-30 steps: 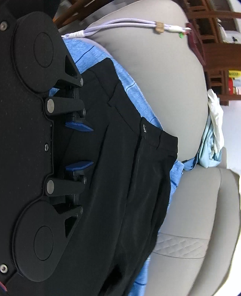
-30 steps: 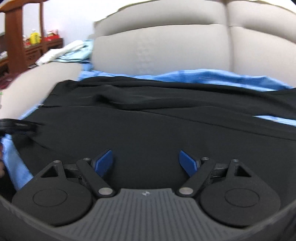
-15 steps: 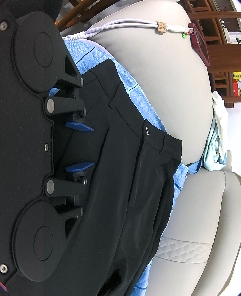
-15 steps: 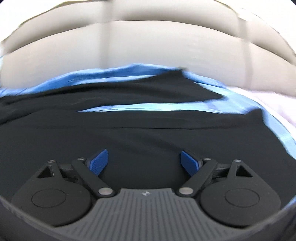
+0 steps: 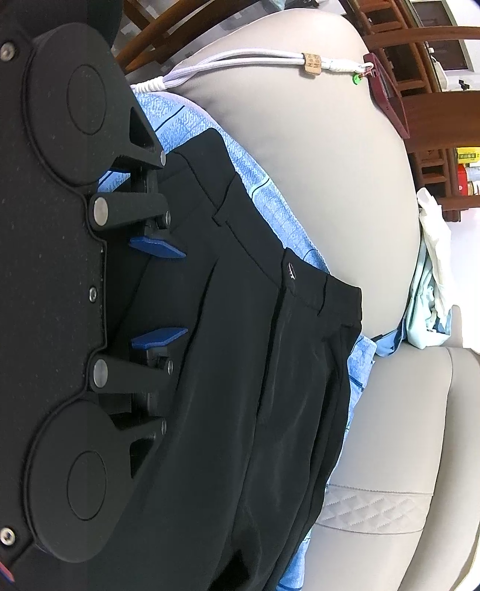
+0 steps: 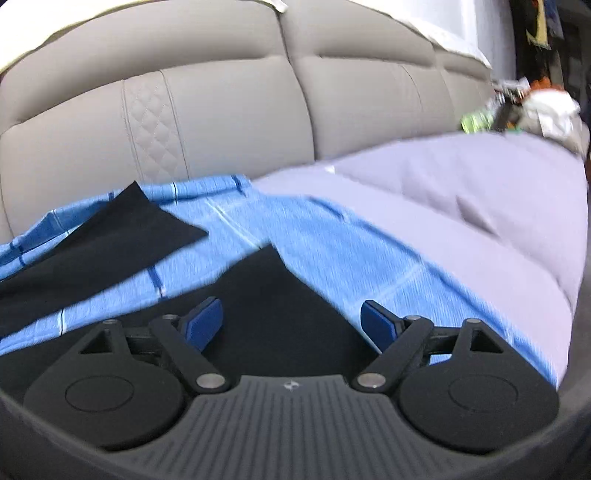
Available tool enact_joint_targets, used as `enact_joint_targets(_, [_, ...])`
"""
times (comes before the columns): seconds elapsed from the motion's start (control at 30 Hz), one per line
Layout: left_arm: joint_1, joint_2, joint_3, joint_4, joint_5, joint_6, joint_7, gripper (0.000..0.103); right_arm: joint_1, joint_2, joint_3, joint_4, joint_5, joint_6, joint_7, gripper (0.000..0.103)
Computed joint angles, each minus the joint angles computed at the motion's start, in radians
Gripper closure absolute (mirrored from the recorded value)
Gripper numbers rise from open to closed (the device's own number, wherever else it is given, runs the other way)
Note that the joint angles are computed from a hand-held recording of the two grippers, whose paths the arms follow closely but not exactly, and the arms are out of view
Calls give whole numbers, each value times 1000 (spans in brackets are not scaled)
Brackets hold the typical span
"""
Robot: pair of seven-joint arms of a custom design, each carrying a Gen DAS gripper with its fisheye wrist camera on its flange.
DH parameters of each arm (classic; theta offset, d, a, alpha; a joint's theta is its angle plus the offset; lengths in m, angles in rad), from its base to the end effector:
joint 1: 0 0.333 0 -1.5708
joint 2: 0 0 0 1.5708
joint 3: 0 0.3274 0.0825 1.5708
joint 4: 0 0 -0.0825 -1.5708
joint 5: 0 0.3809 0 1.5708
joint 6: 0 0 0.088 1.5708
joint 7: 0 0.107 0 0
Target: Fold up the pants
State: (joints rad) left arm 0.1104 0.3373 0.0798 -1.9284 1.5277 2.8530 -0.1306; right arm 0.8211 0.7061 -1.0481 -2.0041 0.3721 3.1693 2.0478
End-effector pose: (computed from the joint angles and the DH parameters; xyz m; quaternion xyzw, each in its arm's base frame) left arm 0.6303 0.0631 0.3534 -0.7689 0.4650 -0.1909 0.3952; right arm 0.6488 -0.0818 0.3689 -0.3727 0.8110 -0.3966 0.2146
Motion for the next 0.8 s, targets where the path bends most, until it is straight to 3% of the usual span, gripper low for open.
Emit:
enact_joint_targets(0.1, [-5,0,-1,1,-6,-17,1,61,-98,50,52,130,-44,-91,1,12])
enact_joint_targets(0.17, [-9,0,-1,2,-9,-26,4,61,-201,67,132,234,-64,-169,7,17])
enact_joint_targets(0.23, [-12,2,-2,4,-11,-34,7,61,-208,80,135,251,-78,-181,52,70])
enact_joint_targets(0.27, [-13,3,-1,6,-10,-38,9,61,-196,96,113,265,-94,-207,80,86])
enact_joint_targets(0.37, [-16,6,-2,10,-19,-48,17,61,-181,132,77,284,-128,-215,149,92])
enact_joint_targets(0.47, [-9,3,-8,11,-88,-49,82,62,-190,180,43,342,-161,-315,233,97])
enact_joint_targets(0.5, [-4,-1,-14,10,-143,-53,140,62,-185,195,21,365,-173,-375,273,94])
enact_joint_targets(0.53, [0,-5,-17,11,-184,-52,191,62,-187,191,15,375,-179,-406,300,80])
enact_joint_targets(0.63, [-5,-26,0,28,-206,-27,227,55,-214,131,52,373,-195,-391,306,50])
enact_joint_targets(0.73, [3,-19,-1,93,-271,-2,279,42,-263,74,122,409,-222,-344,266,36])
enact_joint_targets(0.8, [18,15,-25,164,-424,-17,386,35,-344,67,215,512,-223,-362,230,29])
